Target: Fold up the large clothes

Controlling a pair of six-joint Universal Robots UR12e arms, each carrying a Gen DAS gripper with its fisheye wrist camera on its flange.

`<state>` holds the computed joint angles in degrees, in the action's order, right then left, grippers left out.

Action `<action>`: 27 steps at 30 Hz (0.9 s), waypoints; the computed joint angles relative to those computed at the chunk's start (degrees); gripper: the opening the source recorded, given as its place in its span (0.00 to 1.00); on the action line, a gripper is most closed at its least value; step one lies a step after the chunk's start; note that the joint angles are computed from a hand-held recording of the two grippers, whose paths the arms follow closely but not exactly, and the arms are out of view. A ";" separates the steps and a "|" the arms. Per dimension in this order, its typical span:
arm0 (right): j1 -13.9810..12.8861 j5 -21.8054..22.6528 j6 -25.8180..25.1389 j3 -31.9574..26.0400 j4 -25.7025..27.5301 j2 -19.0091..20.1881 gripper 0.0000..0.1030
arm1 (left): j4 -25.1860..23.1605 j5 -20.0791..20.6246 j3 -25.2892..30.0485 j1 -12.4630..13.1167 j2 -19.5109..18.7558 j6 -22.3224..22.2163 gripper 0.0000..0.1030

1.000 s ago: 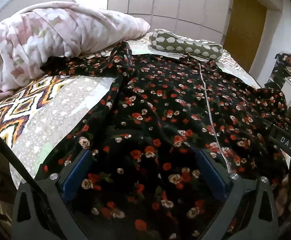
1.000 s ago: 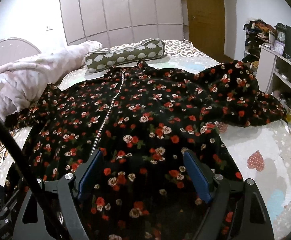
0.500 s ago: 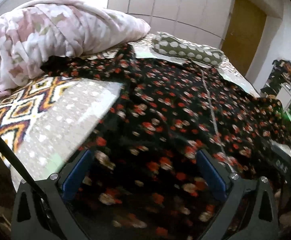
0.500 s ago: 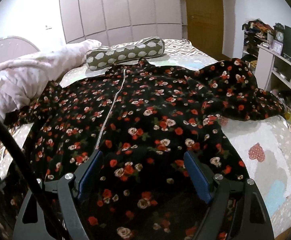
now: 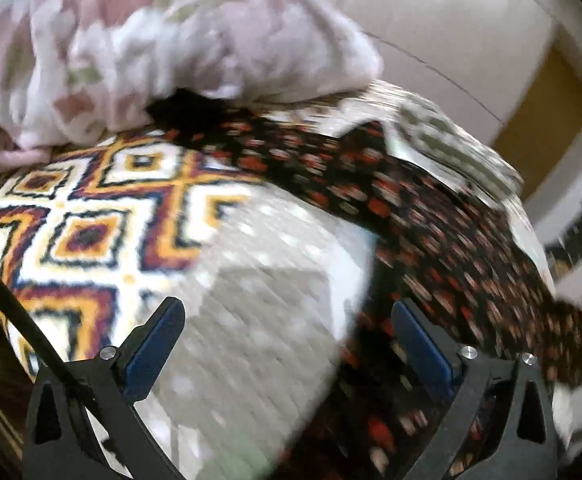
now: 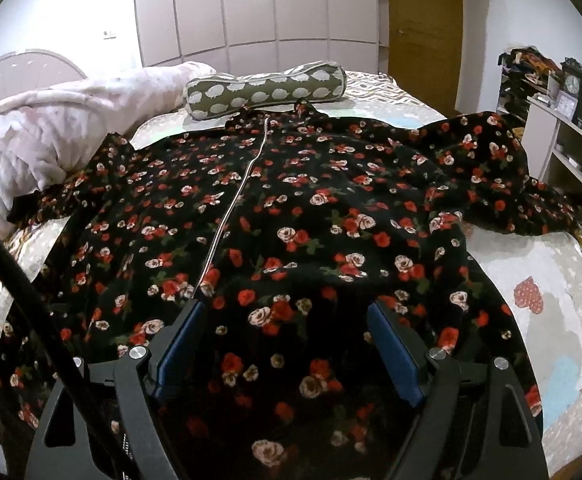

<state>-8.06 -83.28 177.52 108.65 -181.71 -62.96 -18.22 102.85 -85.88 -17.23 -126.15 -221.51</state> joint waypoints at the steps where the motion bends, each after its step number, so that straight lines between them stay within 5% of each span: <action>1: -0.11 0.40 0.37 0.07 -0.14 0.04 0.84 | -0.46 0.06 0.53 0.72 -0.37 -0.98 1.00; 8: -0.58 1.15 0.83 0.00 -0.05 0.33 0.84 | -6.27 2.39 6.12 4.26 -3.72 -5.05 1.00; 12: -0.45 0.60 0.59 -0.55 0.40 0.77 0.84 | -8.56 0.03 9.06 6.46 -5.73 -8.98 0.97; 14: -0.35 0.36 0.46 -1.02 0.90 1.10 0.84 | -9.51 -2.21 10.17 7.54 -6.61 -11.20 0.85; 16: -0.27 0.11 0.29 -1.48 1.44 1.46 0.84 | -13.05 -5.51 12.23 8.70 -7.71 -11.90 0.59; 24: 0.50 -1.64 -1.06 -3.19 3.45 2.66 0.85 | -15.00 -1.89 16.69 9.77 -10.42 -12.30 0.51; 25: 0.64 -1.99 -1.28 -3.33 3.46 2.77 0.85 | -16.97 -1.21 17.59 9.83 -10.62 -11.04 0.29; 27: 0.97 -2.74 -1.93 -3.64 3.47 2.98 0.85 | -20.98 0.78 19.13 9.75 -10.63 -8.93 0.05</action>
